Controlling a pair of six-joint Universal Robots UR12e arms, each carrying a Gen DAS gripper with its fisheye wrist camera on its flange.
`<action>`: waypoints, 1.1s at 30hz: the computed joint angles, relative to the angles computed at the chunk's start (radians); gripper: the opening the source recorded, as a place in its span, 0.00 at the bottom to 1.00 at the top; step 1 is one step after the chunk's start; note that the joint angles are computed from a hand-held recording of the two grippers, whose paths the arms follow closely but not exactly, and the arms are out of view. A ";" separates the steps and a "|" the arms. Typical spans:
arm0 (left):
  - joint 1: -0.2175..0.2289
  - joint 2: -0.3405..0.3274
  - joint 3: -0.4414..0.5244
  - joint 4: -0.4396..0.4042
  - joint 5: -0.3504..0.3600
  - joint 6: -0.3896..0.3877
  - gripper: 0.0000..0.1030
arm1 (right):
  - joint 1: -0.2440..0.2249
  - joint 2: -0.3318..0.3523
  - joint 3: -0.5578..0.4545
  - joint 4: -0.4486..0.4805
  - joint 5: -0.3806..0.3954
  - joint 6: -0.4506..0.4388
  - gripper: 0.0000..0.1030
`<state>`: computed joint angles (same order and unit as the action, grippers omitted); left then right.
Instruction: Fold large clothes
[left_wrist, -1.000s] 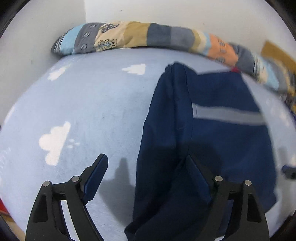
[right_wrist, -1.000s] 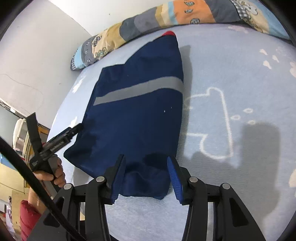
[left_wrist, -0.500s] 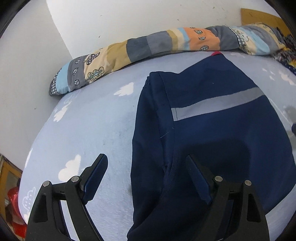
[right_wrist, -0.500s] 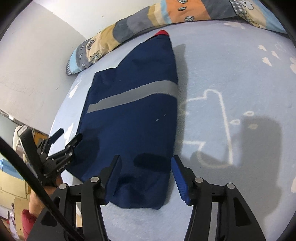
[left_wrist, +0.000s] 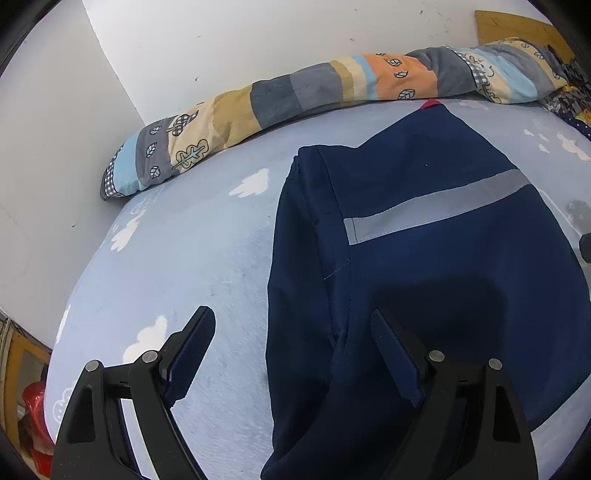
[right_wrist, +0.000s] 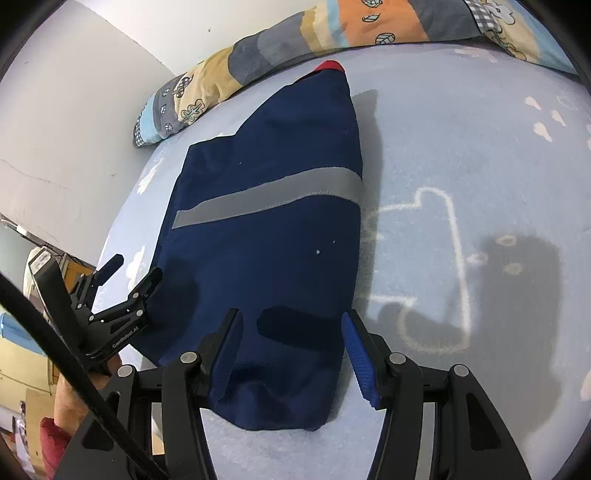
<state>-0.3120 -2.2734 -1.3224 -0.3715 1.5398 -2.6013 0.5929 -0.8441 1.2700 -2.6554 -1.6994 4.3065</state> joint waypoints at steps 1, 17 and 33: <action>0.000 0.000 0.000 -0.001 0.000 0.002 0.83 | -0.001 0.000 0.001 -0.001 0.001 0.000 0.59; -0.007 -0.006 0.000 0.011 0.014 0.027 0.83 | -0.005 0.001 0.003 -0.014 0.011 0.006 0.63; -0.010 -0.004 -0.006 0.019 0.020 0.033 0.83 | -0.004 0.008 -0.005 -0.006 0.026 0.002 0.64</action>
<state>-0.3218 -2.2779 -1.3281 -0.3525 1.5603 -2.5681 0.5887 -0.8365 1.2645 -2.6618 -1.6729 4.3087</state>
